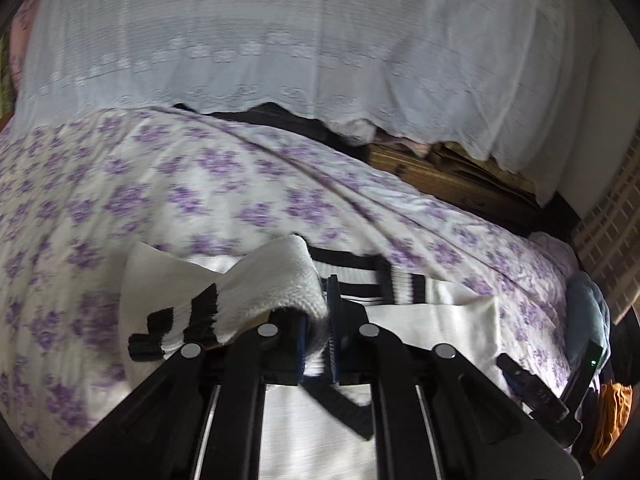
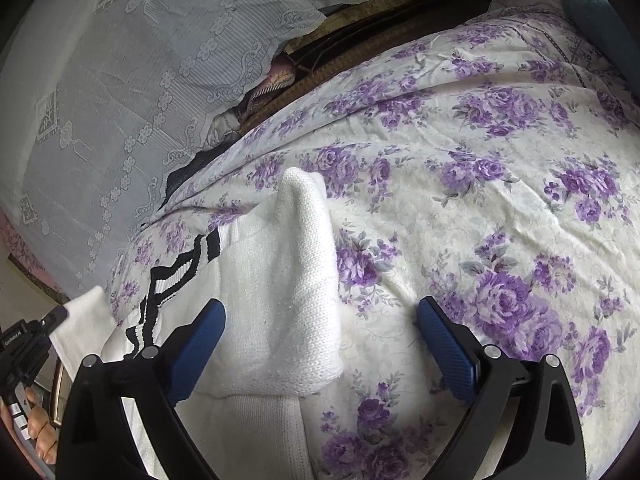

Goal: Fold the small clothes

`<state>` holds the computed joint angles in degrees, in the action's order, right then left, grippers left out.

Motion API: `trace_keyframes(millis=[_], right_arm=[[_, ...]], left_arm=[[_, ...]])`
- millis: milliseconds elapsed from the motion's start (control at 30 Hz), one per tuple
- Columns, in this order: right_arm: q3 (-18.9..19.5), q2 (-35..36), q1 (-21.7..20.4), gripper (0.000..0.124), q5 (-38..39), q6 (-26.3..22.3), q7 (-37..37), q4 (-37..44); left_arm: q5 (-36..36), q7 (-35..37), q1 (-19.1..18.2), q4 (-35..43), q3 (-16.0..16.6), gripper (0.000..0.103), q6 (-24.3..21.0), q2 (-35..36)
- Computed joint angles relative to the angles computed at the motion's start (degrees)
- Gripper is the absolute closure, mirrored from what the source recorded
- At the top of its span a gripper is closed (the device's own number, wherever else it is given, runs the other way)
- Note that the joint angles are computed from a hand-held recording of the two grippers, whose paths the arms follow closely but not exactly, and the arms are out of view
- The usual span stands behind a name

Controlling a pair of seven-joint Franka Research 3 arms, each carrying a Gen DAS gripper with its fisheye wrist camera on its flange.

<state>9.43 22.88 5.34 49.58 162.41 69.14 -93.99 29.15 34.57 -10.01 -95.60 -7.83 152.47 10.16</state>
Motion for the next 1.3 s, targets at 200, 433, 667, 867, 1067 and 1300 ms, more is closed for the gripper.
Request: trace_keyframes(millis=[200, 433, 667, 867, 1067, 1300], right_arm=[[0.23, 0.25, -0.29, 0.025, 0.56, -0.22, -0.43, 0.36], [0.39, 0.37, -0.53, 0.025, 1.2, -0.42, -0.86, 0.6], [0.9, 0.11, -1.24, 0.027, 3.35, -0.6, -2.76, 0.53], [5.3, -3.68, -2.58, 0.05, 13.73, 2.04, -22.16, -1.55], [5.37, -8.2, 6.9, 0.05, 6.97, 8.77, -42.51, -6.74], [-19.75, -2.21, 34.32, 0.051, -41.75, 12.03, -13.8, -4.97]], left_arm=[[0.06, 2.16, -2.97, 7.37, -0.91, 0.095, -0.04, 6.37], [-2.49, 7.96, -6.47, 14.22, -1.92, 0.083, -5.11, 14.93], [-4.67, 14.93, -7.53, 9.07, -2.2, 0.031, -6.13, 12.12], [6.4, 5.61, -5.33, -9.12, 1.73, 0.005, 3.14, -4.05], [4.72, -0.83, 1.65, -11.36, 1.82, 0.005, -8.09, -4.78], [4.65, 0.81, 3.66, -10.78, 1.52, 0.004, -8.54, -1.31]])
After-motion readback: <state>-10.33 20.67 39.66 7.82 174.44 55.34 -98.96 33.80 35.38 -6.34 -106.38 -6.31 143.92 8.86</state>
